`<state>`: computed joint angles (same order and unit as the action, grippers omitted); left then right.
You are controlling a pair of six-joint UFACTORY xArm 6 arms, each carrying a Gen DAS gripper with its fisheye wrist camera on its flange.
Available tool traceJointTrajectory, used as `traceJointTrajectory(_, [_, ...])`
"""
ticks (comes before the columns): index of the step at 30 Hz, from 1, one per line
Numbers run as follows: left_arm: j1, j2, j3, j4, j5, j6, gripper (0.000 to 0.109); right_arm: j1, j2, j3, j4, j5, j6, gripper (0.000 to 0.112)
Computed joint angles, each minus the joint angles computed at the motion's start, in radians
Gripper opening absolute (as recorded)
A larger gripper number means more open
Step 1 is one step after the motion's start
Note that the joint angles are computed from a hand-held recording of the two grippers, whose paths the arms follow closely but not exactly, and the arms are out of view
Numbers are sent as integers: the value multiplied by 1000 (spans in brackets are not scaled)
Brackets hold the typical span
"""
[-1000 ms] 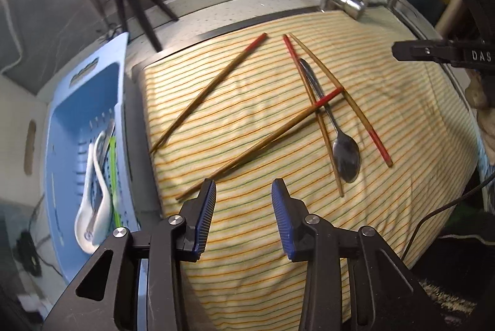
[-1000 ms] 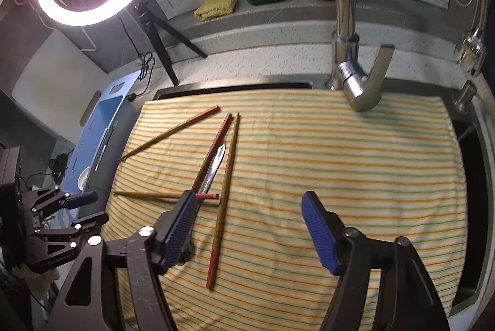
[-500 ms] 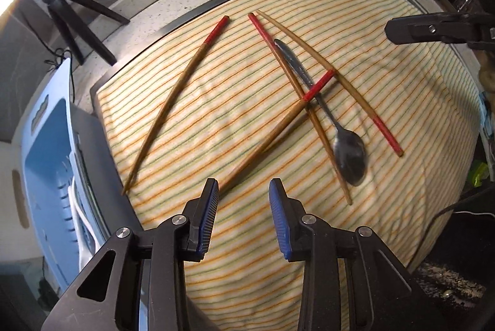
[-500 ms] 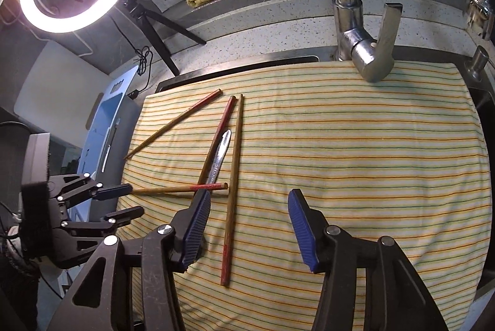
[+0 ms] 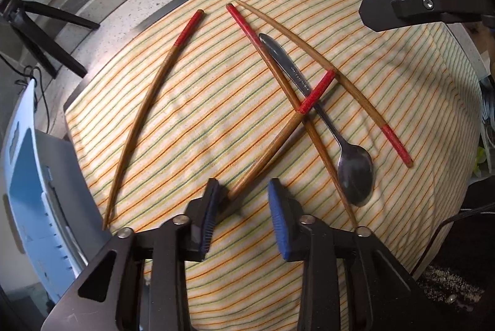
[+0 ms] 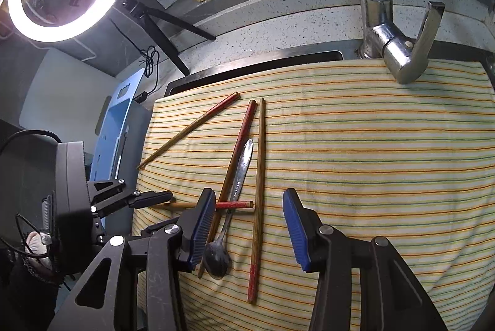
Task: Organize utensils
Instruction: 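Move both tools back over the chopsticks and metal spoon, then grasp a red-tipped chopstick with the left tool while the right tool grasps another chopstick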
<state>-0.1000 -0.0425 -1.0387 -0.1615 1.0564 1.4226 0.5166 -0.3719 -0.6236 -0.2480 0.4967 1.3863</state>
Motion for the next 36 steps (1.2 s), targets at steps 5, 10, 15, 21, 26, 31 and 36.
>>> traceJointTrajectory(5, [13,61,-70,-17,55,-75,17,-6,-3,8,4,-6,1,41])
traceJointTrajectory(10, [45,127,-147,-59,108,-218,16,-7,3,9,16,-20,-9,41])
traceJointTrajectory(15, [72,124,-128,-92,57,-268,16,-2,36,-21,40,-30,-47,41])
traceJointTrajectory(21, [94,66,-63,-98,-27,-316,17,7,103,-75,106,-64,-124,41])
traceJointTrajectory(26, [104,63,-73,-101,-24,-311,29,7,152,-83,257,-127,-218,33])
traceJointTrajectory(31, [99,60,-82,-114,31,-276,30,2,218,-113,409,-151,-312,27])
traceJointTrajectory(36, [88,70,-94,-113,34,-249,30,-7,283,-172,430,-107,-338,23])
